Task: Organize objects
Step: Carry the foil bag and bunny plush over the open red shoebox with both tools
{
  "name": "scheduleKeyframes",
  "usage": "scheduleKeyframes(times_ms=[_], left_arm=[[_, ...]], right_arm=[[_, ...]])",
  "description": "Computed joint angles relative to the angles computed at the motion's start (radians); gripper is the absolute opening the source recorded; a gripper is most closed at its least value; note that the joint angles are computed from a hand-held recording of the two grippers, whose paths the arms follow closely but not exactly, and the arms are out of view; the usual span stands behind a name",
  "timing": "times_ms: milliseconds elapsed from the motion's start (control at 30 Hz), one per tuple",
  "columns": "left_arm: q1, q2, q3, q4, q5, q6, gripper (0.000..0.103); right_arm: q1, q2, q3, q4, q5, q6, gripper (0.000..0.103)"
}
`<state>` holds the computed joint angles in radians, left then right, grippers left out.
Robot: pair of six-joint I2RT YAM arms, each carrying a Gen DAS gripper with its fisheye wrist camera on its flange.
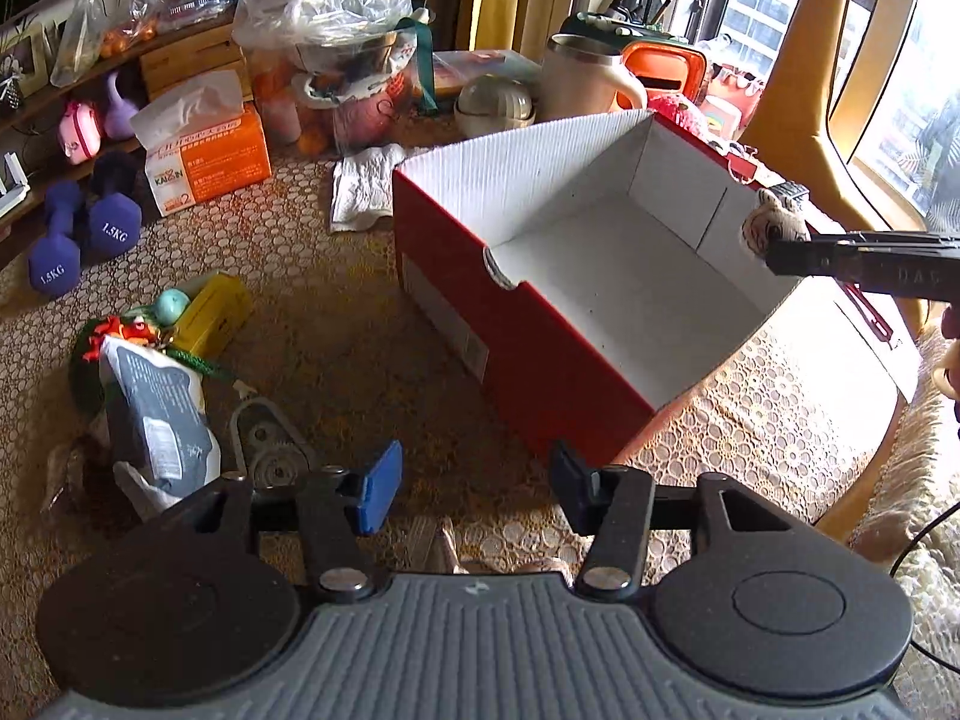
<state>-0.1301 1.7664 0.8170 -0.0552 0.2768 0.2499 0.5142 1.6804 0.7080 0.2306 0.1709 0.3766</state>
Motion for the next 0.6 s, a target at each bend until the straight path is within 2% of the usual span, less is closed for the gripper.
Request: scheduleKeyframes(times_ms=[100,367,500,600], left_arm=[[0.012,0.005,-0.033,0.007,0.000,0.004,0.071],[0.013,0.031,-0.112,0.054,-0.025,0.042,0.076],[-0.005,0.054,-0.159,0.142,-0.057,0.110,0.082],[-0.005,0.107,-0.156,0.180,-0.062,0.146,0.082]], right_arm=[[0.008,0.000,-0.001,-0.004,0.007,0.004,0.033],[0.046,0.017,0.007,-0.012,0.027,0.014,0.033],[0.054,0.024,0.011,-0.015,0.029,0.018,0.033],[0.056,0.029,0.014,-0.016,0.027,0.018,0.033]])
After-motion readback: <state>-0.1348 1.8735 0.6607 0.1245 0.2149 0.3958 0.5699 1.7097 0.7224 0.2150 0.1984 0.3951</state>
